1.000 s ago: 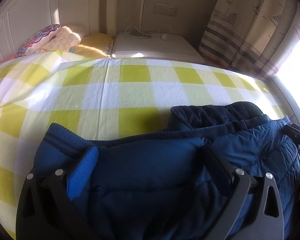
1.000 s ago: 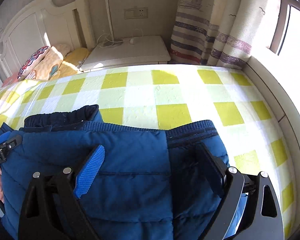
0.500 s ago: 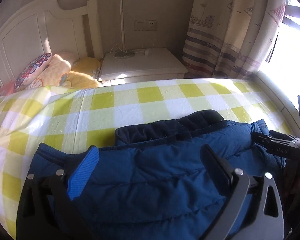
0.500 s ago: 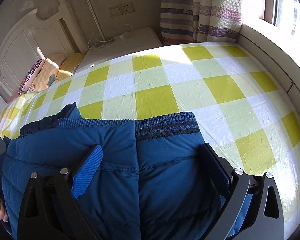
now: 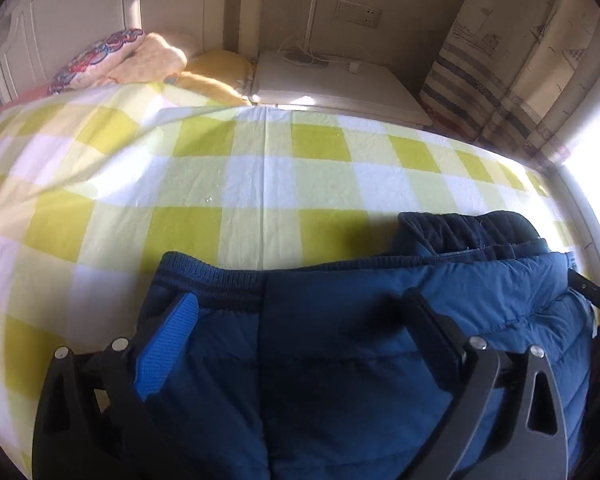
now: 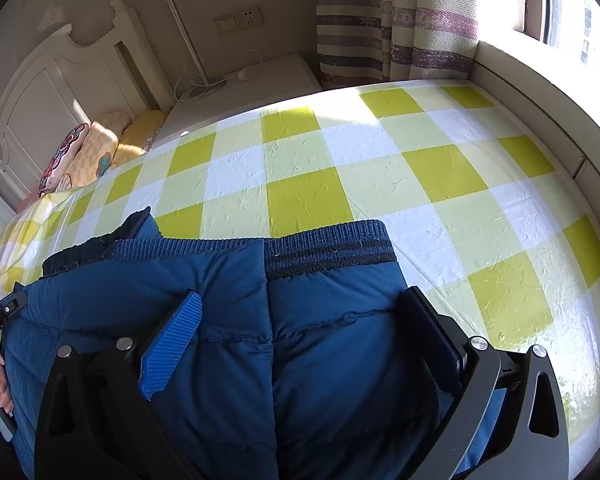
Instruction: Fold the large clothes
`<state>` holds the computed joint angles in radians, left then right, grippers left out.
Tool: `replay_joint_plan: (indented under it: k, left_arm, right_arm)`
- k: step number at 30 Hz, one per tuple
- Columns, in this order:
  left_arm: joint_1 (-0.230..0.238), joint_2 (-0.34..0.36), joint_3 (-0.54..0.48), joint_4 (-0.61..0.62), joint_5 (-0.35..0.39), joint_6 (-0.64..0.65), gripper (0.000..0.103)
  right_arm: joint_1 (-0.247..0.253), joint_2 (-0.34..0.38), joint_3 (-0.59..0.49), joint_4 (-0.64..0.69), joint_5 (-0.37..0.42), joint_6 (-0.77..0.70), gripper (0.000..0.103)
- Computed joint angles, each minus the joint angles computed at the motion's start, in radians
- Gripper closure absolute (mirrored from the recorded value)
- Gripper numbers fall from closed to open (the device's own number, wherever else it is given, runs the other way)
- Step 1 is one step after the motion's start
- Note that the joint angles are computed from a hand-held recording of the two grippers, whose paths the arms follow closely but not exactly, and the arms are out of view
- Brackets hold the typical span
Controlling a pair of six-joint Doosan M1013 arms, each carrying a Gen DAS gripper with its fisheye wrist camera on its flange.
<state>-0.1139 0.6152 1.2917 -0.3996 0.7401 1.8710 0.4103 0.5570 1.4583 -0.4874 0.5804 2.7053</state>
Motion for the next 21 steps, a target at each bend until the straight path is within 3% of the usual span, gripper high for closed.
replay_joint_plan:
  k: [1, 2, 3, 5, 9, 12, 14, 16, 17, 19, 21]
  left_arm:
    - [0.017, 0.003, -0.002, -0.079, 0.022, 0.095, 0.003]
    - [0.018, -0.005, 0.019, -0.105, -0.009, 0.146, 0.003]
    - [0.007, -0.015, 0.046, -0.079, -0.065, 0.144, 0.003]
    - [-0.019, -0.023, 0.057, 0.061, -0.107, 0.054, 0.002]
    - [-0.006, -0.025, 0.066, -0.021, -0.113, 0.102, 0.002]
    - [-0.008, -0.025, 0.064, -0.01, -0.11, 0.094, 0.002]
    - [-0.026, -0.037, 0.067, 0.116, -0.12, -0.013, 0.003]
    - [-0.048, -0.084, 0.117, 0.236, -0.185, -0.122, 0.003]
    - [-0.058, -0.114, 0.151, 0.217, -0.227, -0.104, 0.003]
    - [-0.075, -0.159, 0.198, 0.089, -0.263, 0.043, 0.003]
    - [-0.11, -0.181, 0.234, 0.131, -0.307, 0.051, 0.003]
  right_arm:
    - [-0.001, 0.0, 0.001, 0.005, -0.003, -0.001, 0.005]
    - [-0.002, -0.001, 0.002, 0.009, -0.006, -0.003, 0.005]
    - [-0.003, -0.002, 0.004, 0.013, -0.012, -0.002, 0.005]
    - [-0.007, -0.005, 0.013, 0.025, -0.03, 0.001, 0.004]
    - [-0.011, -0.005, 0.013, 0.053, -0.036, -0.013, 0.004]
    - [-0.004, 0.0, -0.009, 0.039, 0.019, -0.02, 0.004]
    - [0.022, -0.011, -0.017, -0.04, 0.071, 0.035, 0.005]
    - [0.051, -0.052, 0.021, -0.092, -0.03, 0.044, 0.005]
    - [0.072, -0.063, 0.026, -0.114, -0.058, 0.009, 0.005]
    - [0.124, -0.056, -0.004, -0.149, -0.018, -0.115, 0.005]
    - [0.163, -0.028, -0.049, -0.089, 0.024, -0.295, 0.005]
